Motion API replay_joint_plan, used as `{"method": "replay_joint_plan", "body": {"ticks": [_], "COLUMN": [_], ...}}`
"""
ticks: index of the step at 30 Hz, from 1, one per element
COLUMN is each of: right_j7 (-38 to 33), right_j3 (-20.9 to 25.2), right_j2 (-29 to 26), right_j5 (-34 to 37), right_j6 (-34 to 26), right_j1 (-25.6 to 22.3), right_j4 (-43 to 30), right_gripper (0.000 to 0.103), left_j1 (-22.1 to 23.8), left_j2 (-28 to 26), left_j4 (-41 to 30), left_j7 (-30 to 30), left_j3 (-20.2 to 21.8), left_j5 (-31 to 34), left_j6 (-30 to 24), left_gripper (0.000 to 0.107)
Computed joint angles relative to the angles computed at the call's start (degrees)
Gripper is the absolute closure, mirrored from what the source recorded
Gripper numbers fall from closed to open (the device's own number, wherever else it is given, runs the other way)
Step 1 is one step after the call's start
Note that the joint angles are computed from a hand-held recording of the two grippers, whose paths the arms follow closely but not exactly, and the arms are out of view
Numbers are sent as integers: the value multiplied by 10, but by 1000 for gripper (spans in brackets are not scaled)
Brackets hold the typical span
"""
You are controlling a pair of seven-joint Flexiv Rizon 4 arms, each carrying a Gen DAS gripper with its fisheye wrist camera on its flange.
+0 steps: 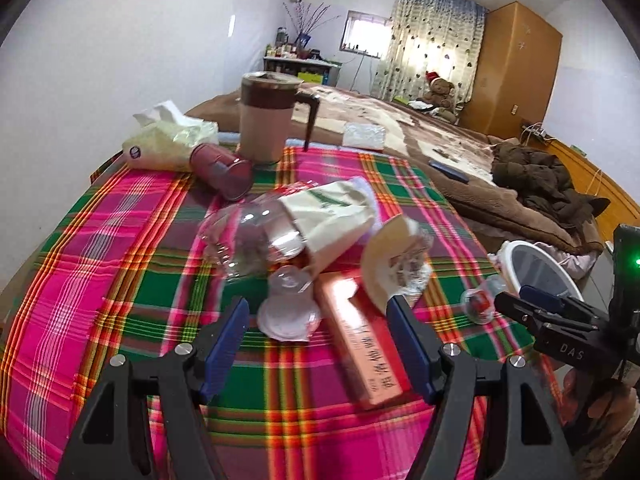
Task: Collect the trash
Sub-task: 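Move both grippers back over the table toward the clear plastic cup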
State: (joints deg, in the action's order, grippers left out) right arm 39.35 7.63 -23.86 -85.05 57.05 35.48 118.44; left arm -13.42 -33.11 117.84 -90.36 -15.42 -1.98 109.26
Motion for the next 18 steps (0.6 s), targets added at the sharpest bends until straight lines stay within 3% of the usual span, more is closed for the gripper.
{"method": "replay_joint_plan", "body": {"ticks": [9, 18], "right_j7": [-62, -81], "right_j3": [-6, -19], "right_j2": [-24, -34], "right_j5": [57, 73], "right_j6": [2, 17], "right_j1": [12, 19], "right_j4": [-26, -37], "right_gripper": [35, 35], "left_j1": [-31, 1], "left_j2": [-17, -32], "left_j4": [-23, -38], "left_j7": [10, 26], "left_j3": [43, 6], "left_j5": [-32, -25], "left_j6": [-29, -43], "left_gripper": [34, 39]}}
